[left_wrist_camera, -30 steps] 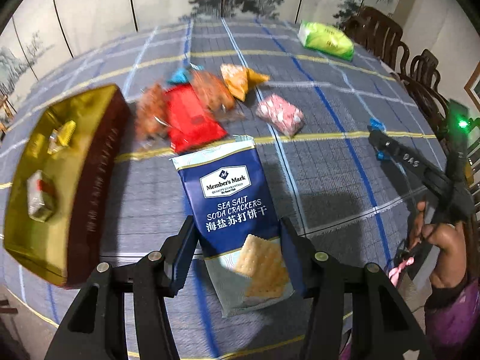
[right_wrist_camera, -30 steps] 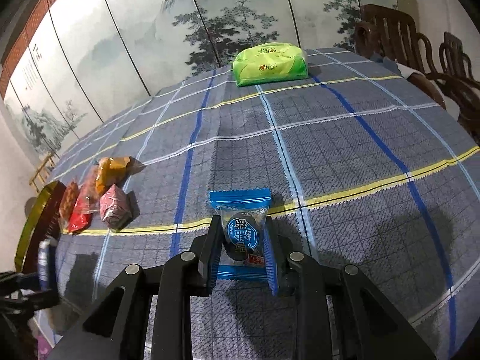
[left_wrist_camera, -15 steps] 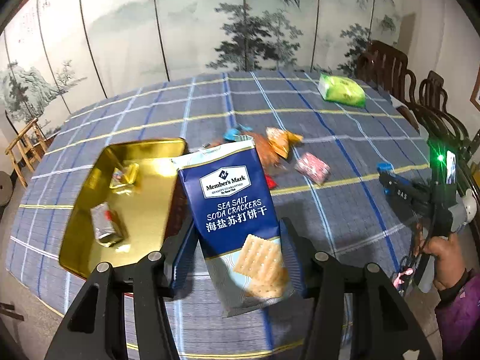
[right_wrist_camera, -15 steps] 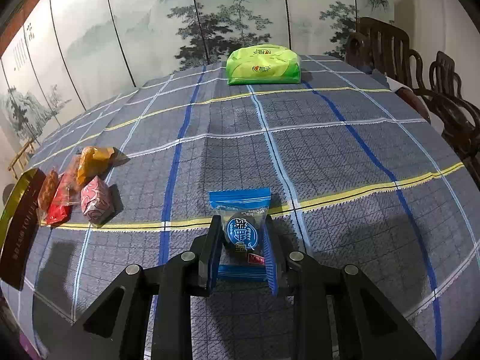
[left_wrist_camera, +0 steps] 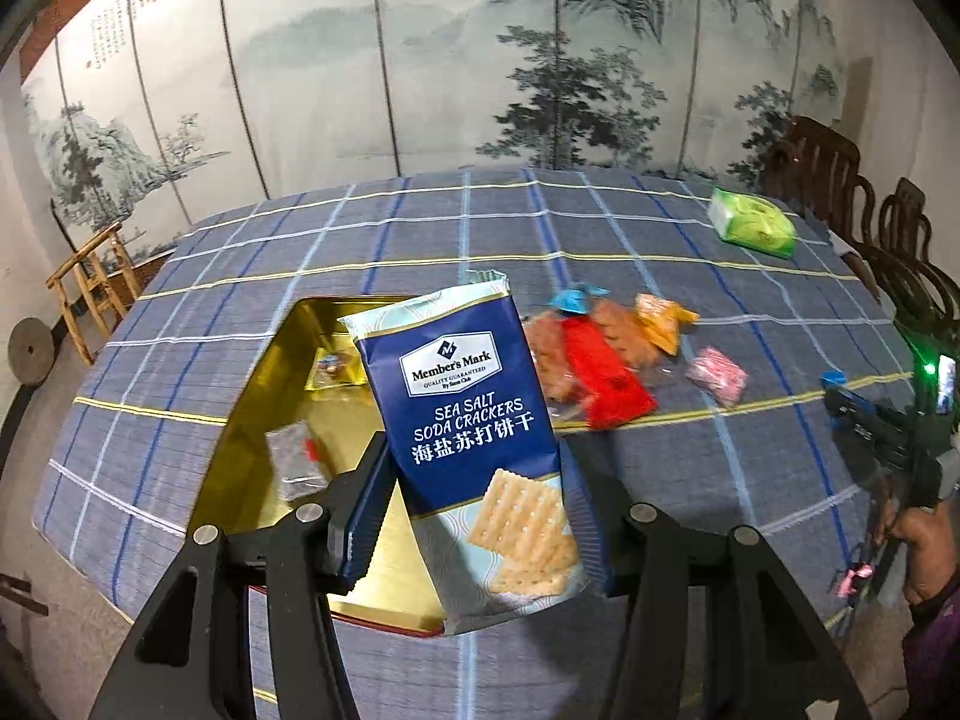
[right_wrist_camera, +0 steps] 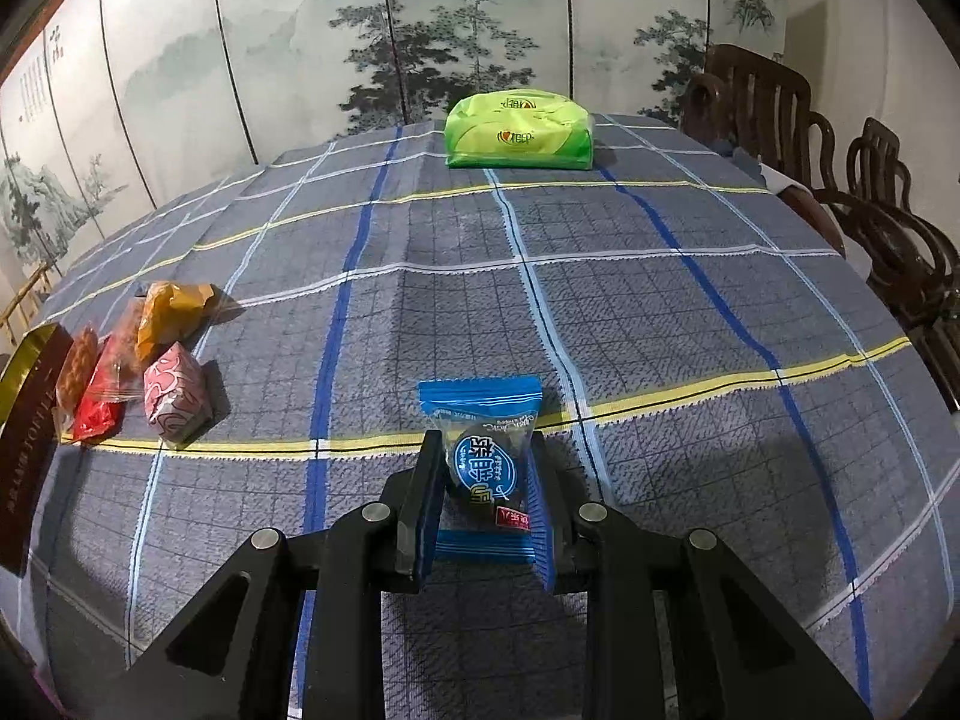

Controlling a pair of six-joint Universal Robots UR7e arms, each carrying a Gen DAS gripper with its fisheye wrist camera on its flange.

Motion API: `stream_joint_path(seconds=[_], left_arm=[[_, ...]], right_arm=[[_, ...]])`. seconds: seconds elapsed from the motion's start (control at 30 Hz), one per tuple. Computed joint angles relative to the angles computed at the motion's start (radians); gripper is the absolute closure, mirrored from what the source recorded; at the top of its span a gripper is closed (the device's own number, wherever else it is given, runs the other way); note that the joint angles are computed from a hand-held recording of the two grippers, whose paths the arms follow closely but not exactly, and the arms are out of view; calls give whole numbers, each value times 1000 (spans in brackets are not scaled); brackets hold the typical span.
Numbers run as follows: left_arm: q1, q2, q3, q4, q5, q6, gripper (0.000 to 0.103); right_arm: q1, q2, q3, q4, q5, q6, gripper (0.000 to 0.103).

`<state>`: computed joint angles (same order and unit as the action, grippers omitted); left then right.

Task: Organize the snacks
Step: 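Carry the crackers pack into the tin and open the left tool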

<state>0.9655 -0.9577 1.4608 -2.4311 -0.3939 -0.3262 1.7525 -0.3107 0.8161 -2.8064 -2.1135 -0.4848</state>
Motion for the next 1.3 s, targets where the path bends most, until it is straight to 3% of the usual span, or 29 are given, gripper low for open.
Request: stream_joint_path(seconds=[0.63,1.3], left_arm=[[103,18,-70,42,35,27,53],[144,65,-149,63,18,68,53]], right_arm=[[17,29,-25,-22,-65,-39,77],[19,33,-29,-21,-69,-40,76]])
